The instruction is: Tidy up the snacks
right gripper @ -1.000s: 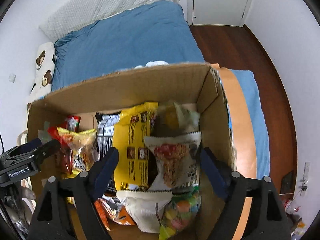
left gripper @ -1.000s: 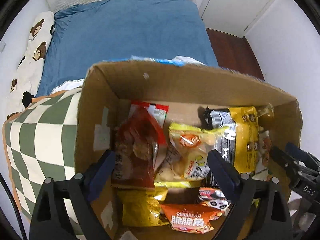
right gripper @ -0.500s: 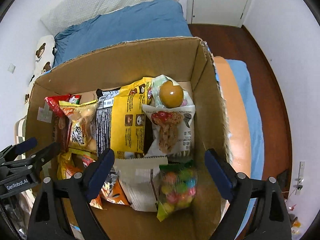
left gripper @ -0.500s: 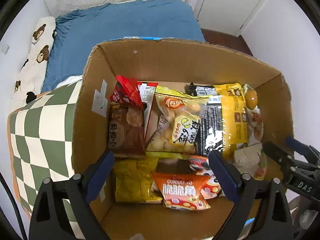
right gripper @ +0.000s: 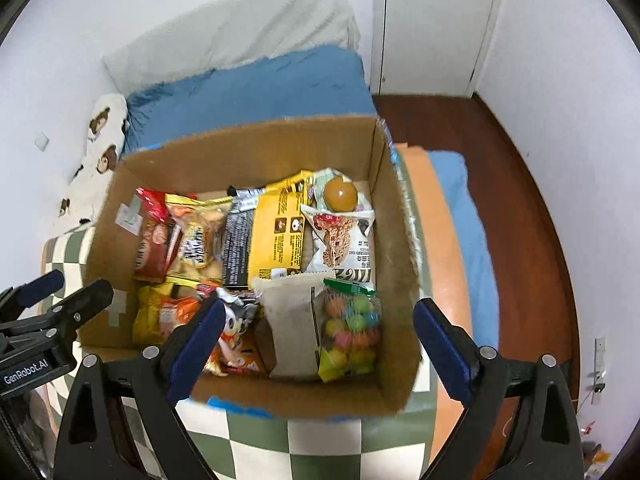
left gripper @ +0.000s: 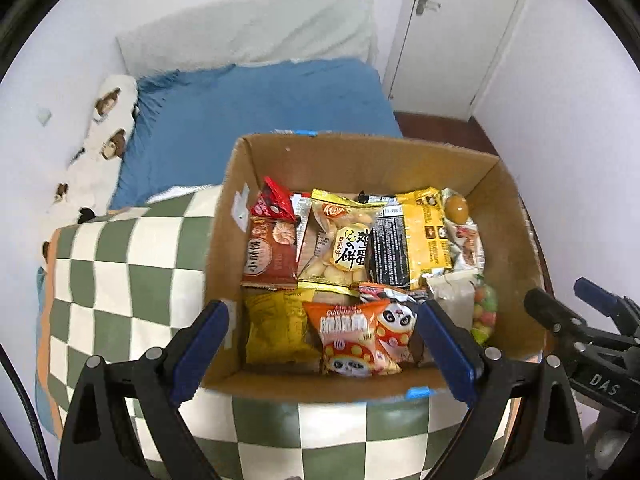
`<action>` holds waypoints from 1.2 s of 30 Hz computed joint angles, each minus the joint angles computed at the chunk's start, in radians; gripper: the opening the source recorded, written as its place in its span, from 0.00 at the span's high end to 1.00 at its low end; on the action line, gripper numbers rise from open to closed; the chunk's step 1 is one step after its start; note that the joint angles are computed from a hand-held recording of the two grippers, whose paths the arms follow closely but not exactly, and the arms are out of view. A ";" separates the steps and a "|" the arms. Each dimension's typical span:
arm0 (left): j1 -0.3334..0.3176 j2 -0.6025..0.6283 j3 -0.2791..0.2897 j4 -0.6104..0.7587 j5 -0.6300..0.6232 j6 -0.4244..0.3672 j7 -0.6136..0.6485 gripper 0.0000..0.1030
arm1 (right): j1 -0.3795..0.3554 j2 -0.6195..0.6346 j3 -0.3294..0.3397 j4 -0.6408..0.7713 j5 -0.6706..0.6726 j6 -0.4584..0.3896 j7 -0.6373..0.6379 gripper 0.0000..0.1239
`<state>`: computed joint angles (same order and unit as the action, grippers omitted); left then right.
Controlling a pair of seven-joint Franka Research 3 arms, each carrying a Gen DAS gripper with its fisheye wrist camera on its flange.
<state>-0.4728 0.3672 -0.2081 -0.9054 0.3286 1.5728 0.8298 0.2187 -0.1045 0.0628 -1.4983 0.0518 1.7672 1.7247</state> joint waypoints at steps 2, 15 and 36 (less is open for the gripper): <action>-0.012 -0.056 -0.002 -0.063 0.028 0.028 -0.016 0.06 | -0.001 -0.047 0.001 -0.023 -0.003 0.018 0.000 0.22; -0.040 -0.316 -0.104 -0.284 0.150 0.065 -0.131 0.06 | -0.041 -0.349 0.029 -0.118 0.020 0.035 -0.011 0.20; -0.149 -0.356 -0.209 -0.139 0.363 -0.109 -0.182 0.06 | -0.111 -0.535 0.048 0.013 0.075 -0.116 -0.039 0.19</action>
